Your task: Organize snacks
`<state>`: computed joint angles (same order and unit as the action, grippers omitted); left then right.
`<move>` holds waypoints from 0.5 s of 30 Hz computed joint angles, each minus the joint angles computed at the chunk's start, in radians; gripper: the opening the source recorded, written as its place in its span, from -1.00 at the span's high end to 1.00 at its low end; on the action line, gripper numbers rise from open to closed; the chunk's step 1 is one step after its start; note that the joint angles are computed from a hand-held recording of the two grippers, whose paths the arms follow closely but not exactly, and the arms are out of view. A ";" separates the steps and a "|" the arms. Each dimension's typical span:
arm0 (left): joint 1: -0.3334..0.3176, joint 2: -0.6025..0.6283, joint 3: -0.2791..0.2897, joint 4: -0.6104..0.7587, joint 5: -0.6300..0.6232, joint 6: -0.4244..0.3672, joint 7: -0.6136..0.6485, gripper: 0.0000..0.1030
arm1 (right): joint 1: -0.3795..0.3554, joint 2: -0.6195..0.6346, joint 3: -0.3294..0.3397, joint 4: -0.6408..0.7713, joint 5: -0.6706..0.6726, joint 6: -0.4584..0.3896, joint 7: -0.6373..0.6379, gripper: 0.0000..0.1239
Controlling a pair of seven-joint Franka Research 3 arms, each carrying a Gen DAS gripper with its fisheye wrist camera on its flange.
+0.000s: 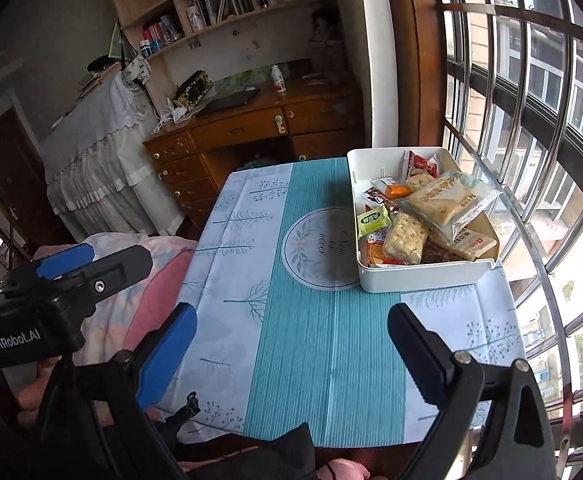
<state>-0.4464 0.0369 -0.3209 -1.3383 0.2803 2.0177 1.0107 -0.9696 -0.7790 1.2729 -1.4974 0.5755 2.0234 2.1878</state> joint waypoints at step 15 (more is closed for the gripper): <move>-0.291 0.175 -0.012 0.285 0.407 -0.288 -0.336 -0.99 | 0.430 0.016 -0.330 -0.320 -0.158 0.107 -0.071 -0.57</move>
